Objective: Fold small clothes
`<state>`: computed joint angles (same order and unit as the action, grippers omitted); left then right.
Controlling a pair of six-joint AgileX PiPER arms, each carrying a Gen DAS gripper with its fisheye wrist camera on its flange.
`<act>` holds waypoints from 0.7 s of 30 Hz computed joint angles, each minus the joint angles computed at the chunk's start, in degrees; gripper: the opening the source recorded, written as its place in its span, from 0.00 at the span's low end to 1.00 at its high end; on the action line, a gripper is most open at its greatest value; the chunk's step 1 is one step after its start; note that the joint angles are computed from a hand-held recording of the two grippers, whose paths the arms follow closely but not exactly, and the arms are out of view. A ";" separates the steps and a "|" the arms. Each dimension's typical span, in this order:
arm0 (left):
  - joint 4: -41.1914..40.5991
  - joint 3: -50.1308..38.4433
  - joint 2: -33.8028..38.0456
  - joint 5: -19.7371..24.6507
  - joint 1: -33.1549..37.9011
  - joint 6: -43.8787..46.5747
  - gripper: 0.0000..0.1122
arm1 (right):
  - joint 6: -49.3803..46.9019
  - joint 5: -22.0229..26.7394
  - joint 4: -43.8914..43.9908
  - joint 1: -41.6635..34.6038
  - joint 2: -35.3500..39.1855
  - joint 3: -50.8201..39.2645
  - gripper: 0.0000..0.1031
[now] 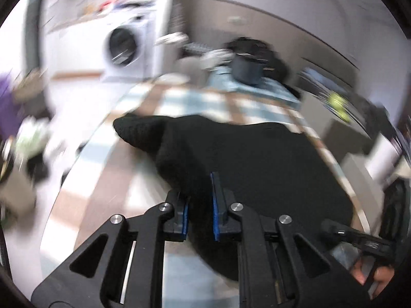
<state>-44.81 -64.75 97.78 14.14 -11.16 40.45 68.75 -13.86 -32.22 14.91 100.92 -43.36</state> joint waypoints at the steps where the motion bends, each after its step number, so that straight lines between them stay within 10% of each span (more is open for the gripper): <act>1: -1.72 -1.34 0.33 0.65 -2.26 3.33 0.09 | -0.74 -0.57 1.22 -0.30 -0.22 0.67 0.55; 11: 11.78 -21.67 15.94 22.03 -14.55 -2.12 0.15 | -11.97 -2.59 16.04 -2.96 -6.30 8.63 0.55; 16: -3.10 -16.97 14.05 28.32 -6.88 6.78 0.43 | 2.01 -7.27 0.64 -7.74 -6.92 9.62 0.55; 21: -5.82 -11.60 10.35 27.04 0.42 8.72 0.47 | 14.34 -15.15 -12.52 -11.68 -3.13 6.97 0.55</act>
<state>-50.63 -76.35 108.13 41.18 -10.74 49.18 83.09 -29.00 -44.74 3.23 97.79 -36.40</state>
